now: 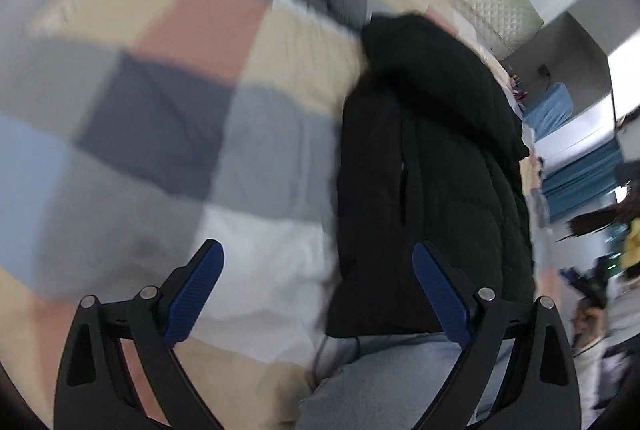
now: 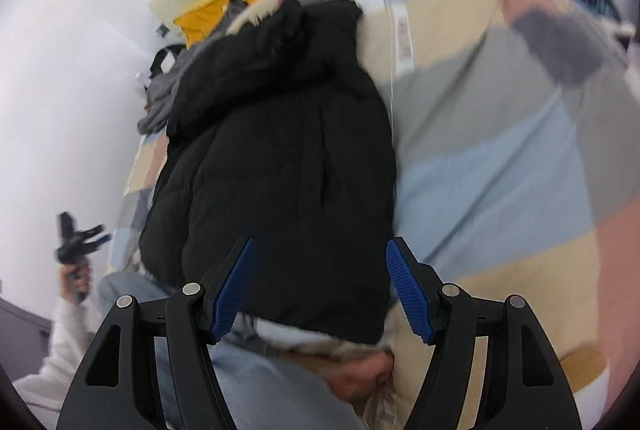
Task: Fold large clothes
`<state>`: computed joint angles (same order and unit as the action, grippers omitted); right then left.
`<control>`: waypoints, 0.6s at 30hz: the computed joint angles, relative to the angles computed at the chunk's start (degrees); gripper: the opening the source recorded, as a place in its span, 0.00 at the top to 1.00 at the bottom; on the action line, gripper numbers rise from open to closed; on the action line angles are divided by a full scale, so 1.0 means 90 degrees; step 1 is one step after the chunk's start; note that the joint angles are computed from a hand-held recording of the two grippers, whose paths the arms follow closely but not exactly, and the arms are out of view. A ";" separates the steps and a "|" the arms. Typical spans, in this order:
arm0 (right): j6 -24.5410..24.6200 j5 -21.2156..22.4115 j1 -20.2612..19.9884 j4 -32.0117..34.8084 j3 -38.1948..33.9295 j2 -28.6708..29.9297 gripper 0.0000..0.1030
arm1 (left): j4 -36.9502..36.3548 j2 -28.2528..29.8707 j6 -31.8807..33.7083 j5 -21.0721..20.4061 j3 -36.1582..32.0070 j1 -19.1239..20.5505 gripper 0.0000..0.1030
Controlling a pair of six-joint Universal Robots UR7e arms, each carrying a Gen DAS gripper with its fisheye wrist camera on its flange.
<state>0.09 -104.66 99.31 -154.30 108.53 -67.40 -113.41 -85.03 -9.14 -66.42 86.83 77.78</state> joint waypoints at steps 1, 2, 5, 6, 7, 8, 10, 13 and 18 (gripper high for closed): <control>-0.0079 0.0141 -0.0084 0.0210 0.0002 -0.0020 0.35 | 0.0014 0.0065 -0.0086 -0.0121 -0.0009 0.0094 0.08; -0.0146 0.0282 -0.0185 0.0353 0.0027 -0.0032 0.35 | -0.0003 0.0121 -0.0140 -0.0376 0.0025 0.0219 0.08; -0.0047 0.0586 -0.0450 0.0557 0.0124 -0.0092 0.35 | 0.0128 0.0175 -0.0161 -0.0966 0.0044 0.0470 0.10; -0.0047 0.0701 -0.0552 0.0588 0.0159 -0.0106 0.35 | 0.0252 0.0237 -0.0154 -0.1191 -0.0004 0.0551 0.11; -0.0039 0.0759 -0.0617 0.0625 0.0167 -0.0110 0.35 | 0.0345 0.0291 -0.0130 -0.1417 -0.0038 0.0621 0.14; -0.0019 0.0814 -0.0697 0.0672 0.0158 -0.0091 0.35 | 0.0454 0.0364 -0.0102 -0.1757 -0.0070 0.0712 0.19; -0.0010 0.0888 -0.0812 0.0794 0.0077 -0.0048 0.35 | 0.0652 0.0482 -0.0063 -0.2123 -0.0178 0.0806 0.33; -0.0135 0.1023 -0.0916 0.0935 -0.0105 0.0117 0.31 | 0.0986 0.0713 0.0073 -0.2491 -0.0330 0.0891 0.50; -0.0298 0.1261 -0.1082 0.1281 -0.0366 0.0375 0.25 | 0.1418 0.1001 0.0388 -0.2839 -0.0509 0.0901 0.50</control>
